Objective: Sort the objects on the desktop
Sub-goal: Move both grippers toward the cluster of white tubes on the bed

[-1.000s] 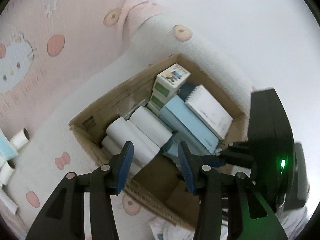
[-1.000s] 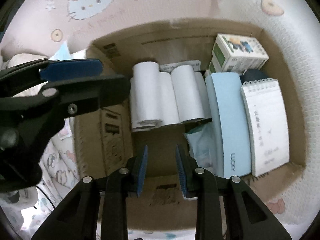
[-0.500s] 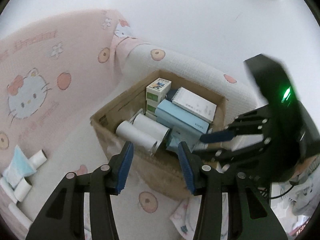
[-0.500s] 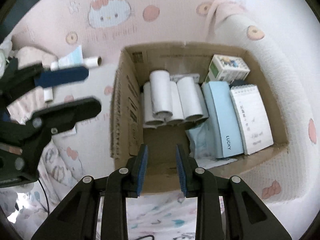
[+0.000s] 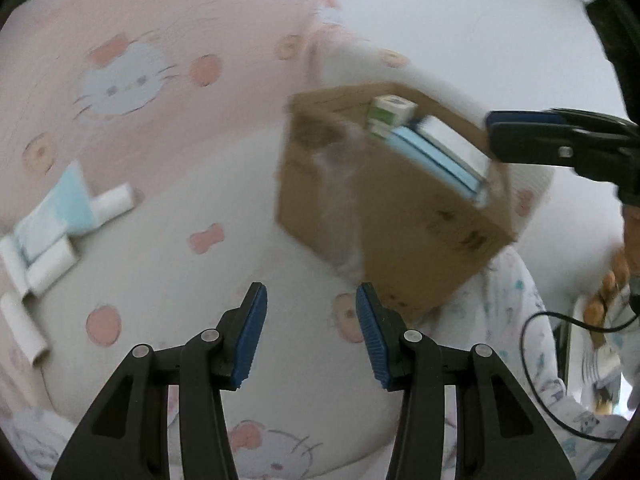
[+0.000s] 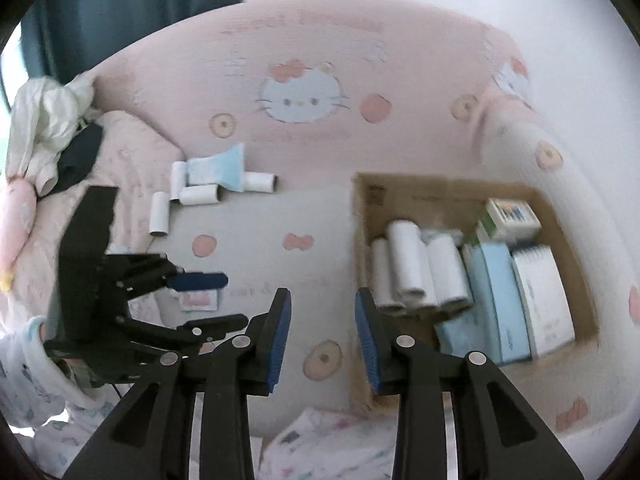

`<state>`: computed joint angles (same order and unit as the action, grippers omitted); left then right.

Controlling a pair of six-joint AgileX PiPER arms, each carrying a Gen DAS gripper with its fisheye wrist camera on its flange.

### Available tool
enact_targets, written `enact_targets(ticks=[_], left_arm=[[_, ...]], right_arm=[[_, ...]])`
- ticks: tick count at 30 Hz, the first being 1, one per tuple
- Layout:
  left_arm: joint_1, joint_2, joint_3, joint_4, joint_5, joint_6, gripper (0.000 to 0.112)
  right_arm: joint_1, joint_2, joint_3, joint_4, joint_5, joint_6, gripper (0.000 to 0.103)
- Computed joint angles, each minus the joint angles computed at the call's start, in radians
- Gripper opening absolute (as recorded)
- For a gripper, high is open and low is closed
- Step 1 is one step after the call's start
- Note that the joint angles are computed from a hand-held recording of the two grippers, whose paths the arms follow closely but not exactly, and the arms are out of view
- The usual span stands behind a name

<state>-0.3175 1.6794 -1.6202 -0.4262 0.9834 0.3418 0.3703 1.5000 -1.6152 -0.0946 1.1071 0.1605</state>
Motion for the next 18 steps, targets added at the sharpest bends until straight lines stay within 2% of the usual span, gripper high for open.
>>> enact_targets(ticks=[4, 8, 12, 15, 18], left_arm=[[0.085, -0.052, 0.106, -0.035, -0.105, 0.031, 0.051], [0.189, -0.088, 0.181, -0.088, -0.163, 0.062, 0.051], [0.308, -0.075, 0.188, -0.173, -0.15, 0.054, 0.051], [0.353, -0.044, 0.138, -0.106, -0.135, -0.062, 0.051], [0.413, -0.007, 0.078, -0.105, -0.107, -0.102, 0.05]], right_arm=[[0.059, 0.074, -0.076, -0.033, -0.004, 0.019, 0.037], [0.106, 0.149, -0.148, -0.054, -0.013, 0.034, 0.043], [0.131, 0.211, -0.205, -0.035, -0.023, 0.007, 0.053], [0.146, 0.256, -0.238, -0.028, -0.038, -0.008, 0.056], [0.166, 0.314, -0.293, -0.046, -0.026, -0.004, 0.056]])
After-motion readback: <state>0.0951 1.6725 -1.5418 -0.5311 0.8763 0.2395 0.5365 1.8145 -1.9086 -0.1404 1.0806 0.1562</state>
